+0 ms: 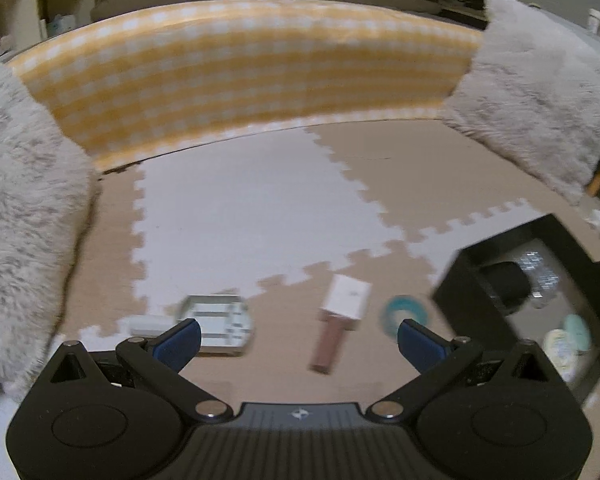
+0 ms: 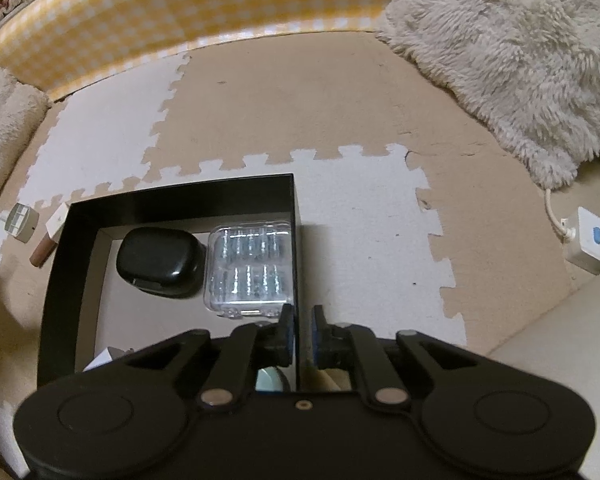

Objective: Organize rigid objects
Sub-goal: 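Move the left tool to the grey plastic holder and grasp it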

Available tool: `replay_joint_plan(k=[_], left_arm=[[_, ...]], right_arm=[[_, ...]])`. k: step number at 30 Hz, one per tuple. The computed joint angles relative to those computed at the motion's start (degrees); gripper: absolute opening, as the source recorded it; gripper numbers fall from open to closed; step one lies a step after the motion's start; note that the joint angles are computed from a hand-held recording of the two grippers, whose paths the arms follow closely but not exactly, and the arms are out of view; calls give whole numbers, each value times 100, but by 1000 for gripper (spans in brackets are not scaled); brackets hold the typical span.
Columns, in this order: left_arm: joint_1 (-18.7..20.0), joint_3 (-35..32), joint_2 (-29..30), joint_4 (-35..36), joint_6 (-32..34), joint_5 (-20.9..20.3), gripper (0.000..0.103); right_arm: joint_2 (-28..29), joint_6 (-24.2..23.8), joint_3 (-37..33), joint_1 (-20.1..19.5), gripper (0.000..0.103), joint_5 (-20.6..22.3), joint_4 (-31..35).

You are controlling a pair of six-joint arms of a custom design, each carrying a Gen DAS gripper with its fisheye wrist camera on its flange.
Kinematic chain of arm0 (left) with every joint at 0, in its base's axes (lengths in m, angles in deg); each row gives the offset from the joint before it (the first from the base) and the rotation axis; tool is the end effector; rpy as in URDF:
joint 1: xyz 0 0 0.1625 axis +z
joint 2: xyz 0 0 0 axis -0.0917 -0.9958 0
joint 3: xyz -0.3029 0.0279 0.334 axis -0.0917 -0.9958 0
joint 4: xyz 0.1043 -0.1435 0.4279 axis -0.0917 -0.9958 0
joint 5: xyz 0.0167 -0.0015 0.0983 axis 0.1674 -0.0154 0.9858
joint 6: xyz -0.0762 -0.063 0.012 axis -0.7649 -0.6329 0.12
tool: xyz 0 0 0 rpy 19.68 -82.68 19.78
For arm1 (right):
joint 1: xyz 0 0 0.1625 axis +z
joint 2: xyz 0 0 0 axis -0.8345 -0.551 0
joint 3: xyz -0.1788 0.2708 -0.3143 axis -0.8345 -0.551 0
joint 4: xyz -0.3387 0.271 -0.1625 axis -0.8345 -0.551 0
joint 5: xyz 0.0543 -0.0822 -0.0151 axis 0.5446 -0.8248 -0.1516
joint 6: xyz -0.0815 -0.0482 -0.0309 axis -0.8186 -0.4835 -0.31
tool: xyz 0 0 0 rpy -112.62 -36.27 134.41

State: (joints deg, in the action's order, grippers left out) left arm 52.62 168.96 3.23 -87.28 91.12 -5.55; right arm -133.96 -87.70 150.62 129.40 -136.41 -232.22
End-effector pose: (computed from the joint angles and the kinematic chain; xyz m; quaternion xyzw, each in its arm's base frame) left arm -0.2711 -0.5834 0.0213 0.3420 0.8714 -0.2202 0.2744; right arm -0.0599 -0.4866 0.3470 -0.0142 -0.9031 0.2540 0.3460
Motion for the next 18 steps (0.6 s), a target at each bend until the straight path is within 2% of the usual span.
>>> replay_joint_plan(k=[3, 6, 7, 11, 18], left_arm=[[155, -77, 75, -201, 373, 111, 102], [274, -154, 171, -353, 706, 149, 94], [314, -196, 204, -337, 739, 142, 91], [449, -337, 345, -380, 818, 112, 90], [619, -555, 554, -194, 691, 471, 87]], right_arm=[[22, 4, -14, 20, 13, -76, -4], [58, -28, -35, 78, 13, -204, 13], [72, -47, -45, 99, 13, -252, 27], [130, -127, -76, 173, 13, -438, 35], [161, -150, -119, 198, 13, -525, 111]])
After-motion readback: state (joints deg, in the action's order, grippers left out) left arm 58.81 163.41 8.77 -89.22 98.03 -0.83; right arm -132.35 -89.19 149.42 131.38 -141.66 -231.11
